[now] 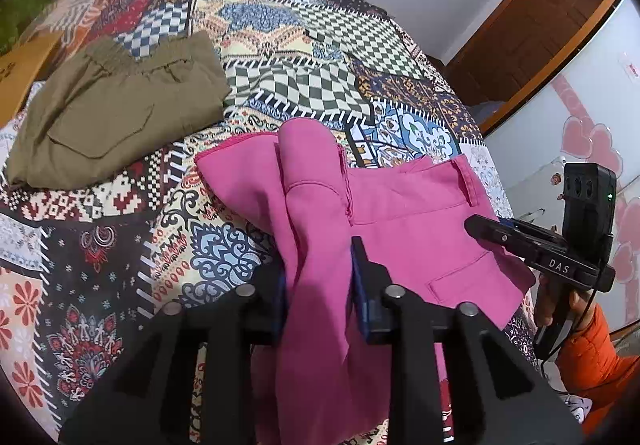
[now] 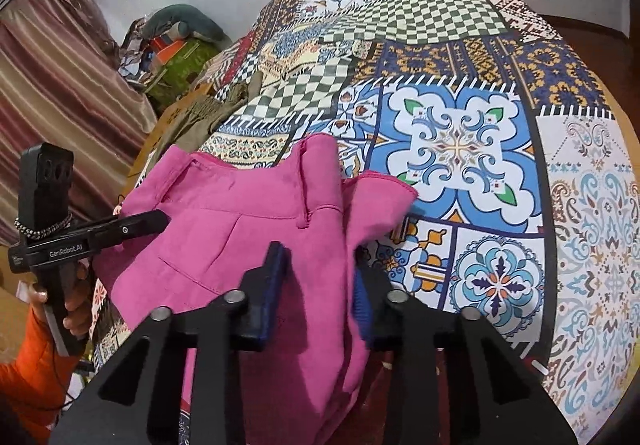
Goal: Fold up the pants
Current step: 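Lift the pants edge with both grippers and fold it over the rest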
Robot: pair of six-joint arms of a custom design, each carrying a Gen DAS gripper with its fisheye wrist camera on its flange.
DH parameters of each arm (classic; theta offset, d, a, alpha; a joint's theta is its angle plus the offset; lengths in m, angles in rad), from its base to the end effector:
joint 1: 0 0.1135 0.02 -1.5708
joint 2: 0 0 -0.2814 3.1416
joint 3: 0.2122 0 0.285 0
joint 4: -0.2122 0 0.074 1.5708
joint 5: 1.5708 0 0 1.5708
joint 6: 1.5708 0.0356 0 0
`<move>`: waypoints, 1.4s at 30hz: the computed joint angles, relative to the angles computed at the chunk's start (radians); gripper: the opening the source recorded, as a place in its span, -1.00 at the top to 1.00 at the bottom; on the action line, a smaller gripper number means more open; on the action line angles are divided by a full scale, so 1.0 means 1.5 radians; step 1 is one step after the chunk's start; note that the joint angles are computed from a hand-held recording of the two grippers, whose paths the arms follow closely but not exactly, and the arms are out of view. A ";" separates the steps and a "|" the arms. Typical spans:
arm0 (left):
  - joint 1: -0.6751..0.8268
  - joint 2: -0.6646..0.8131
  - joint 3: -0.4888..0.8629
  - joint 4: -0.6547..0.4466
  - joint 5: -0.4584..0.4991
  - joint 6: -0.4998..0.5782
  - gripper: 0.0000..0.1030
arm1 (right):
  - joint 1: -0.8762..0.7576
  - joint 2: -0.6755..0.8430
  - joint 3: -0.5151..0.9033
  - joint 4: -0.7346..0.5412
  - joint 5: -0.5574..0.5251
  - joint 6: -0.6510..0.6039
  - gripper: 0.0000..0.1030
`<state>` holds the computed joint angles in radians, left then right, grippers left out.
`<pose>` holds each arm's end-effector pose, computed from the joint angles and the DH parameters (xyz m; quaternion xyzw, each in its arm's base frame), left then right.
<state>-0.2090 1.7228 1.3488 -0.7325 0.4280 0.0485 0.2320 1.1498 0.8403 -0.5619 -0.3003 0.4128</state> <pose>0.3799 -0.0957 0.2506 0.1706 0.9368 -0.2240 0.2075 0.2488 0.0696 0.2600 0.0328 0.9297 0.2406 0.2768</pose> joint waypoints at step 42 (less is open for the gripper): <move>0.077 -0.204 0.026 0.027 -0.013 0.020 0.62 | 0.149 0.032 0.213 0.002 0.181 -0.077 0.72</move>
